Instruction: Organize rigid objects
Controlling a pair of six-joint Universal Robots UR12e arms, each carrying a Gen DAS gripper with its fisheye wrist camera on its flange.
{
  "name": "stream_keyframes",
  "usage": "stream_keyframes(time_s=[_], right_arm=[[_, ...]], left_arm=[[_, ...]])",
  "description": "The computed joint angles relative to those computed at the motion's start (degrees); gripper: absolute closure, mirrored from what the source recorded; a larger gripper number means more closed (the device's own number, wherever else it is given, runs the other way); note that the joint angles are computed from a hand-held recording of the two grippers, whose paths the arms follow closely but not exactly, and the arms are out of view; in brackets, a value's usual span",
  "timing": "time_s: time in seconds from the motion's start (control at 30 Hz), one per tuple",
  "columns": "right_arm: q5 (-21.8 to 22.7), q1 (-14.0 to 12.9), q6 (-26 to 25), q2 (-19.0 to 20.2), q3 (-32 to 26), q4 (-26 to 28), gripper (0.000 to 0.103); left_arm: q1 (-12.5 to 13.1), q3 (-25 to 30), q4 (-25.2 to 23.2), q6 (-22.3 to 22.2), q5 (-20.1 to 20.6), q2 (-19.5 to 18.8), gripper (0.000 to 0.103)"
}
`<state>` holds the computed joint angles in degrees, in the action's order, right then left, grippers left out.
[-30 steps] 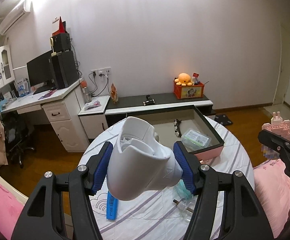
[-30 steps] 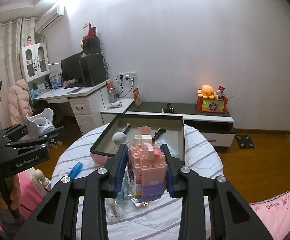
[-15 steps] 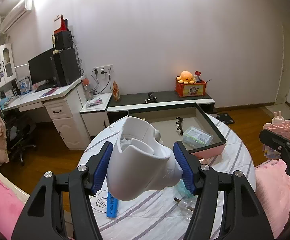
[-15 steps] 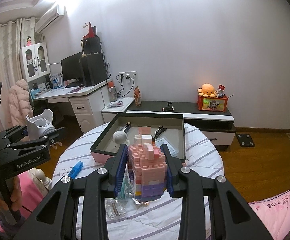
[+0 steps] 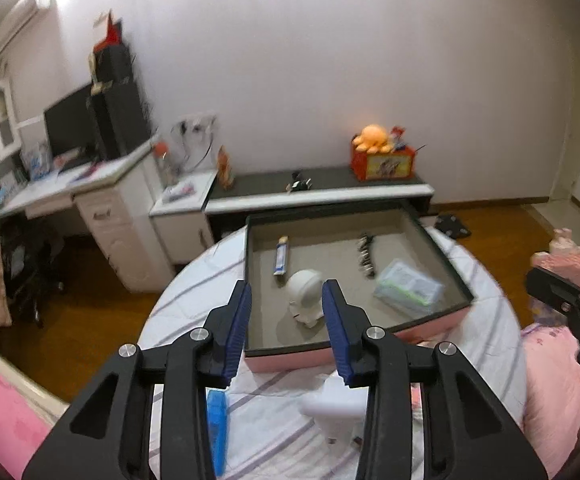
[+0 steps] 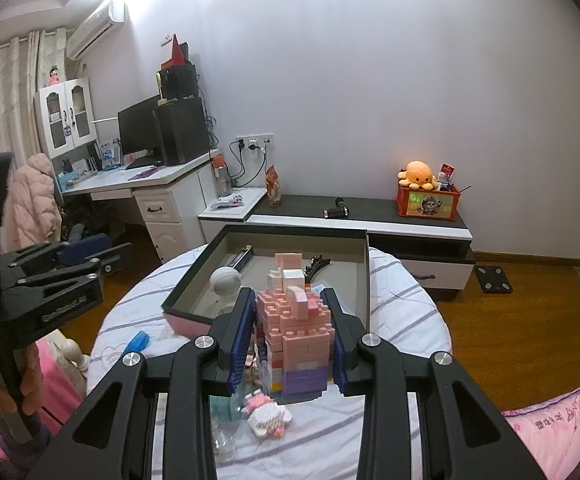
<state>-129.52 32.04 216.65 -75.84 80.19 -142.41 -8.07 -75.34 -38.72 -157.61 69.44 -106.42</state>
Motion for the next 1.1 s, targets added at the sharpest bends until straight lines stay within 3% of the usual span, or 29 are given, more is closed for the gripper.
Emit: stream_keyframes(time_s=[0.03,0.13,0.17,0.4,0.57,0.7,0.73,0.77,0.8,0.9,1.0,1.07,1.1], right_arm=[[1.0,-0.5,0.1,0.2,-0.1,0.4,0.069],[4.4,-2.0,1.0,0.3,0.0,2.1,0.069],[5.0,-2.4,1.3,0.4,0.1,2.6,0.069],[11.1,-4.5,6.4,0.1,1.7,7.5,0.069],[12.1,-4.4,5.9,0.3,1.5,7.5,0.069],[11.9,-4.2,4.9,0.4,1.2,7.4,0.069],[11.8,-4.2,4.8,0.4,1.2,7.3,0.069],[11.8,-4.3,4.8,0.5,1.1,7.5,0.069],[11.8,-4.3,4.9,0.5,1.0,8.0,0.069],[13.7,-4.8,4.7,0.7,0.7,10.1,0.069],[17.2,-5.4,5.8,1.1,1.2,11.8,0.068],[20.2,-6.0,7.0,1.4,1.6,12.7,0.062],[20.1,-6.1,7.7,1.7,1.4,13.8,0.062]], left_arm=[[-0.2,0.7,-0.9,-0.3,1.2,-0.7,0.057],[0.2,1.2,-6.0,1.6,0.8,-1.7,0.018],[0.2,1.0,-7.7,2.4,1.3,-1.7,0.012],[0.2,-0.3,-19.9,7.2,2.0,-1.6,0.005],[-0.6,-0.7,-22.4,8.5,2.3,-2.0,0.005],[-0.9,-1.0,-20.1,8.2,2.6,-2.4,0.007],[-0.8,-1.1,-20.2,8.6,1.6,-2.5,0.018],[-0.6,-0.7,-21.3,9.1,0.8,-2.6,0.036],[-0.5,0.2,-24.0,10.1,0.0,-3.0,0.039],[-0.6,0.6,-24.5,10.4,-0.6,-3.2,0.035],[-0.3,0.7,-24.6,10.0,-0.9,-3.4,0.025],[-0.5,1.0,-24.2,8.5,0.9,-3.9,0.000],[-0.5,1.6,-25.0,7.4,1.7,-4.3,0.000]])
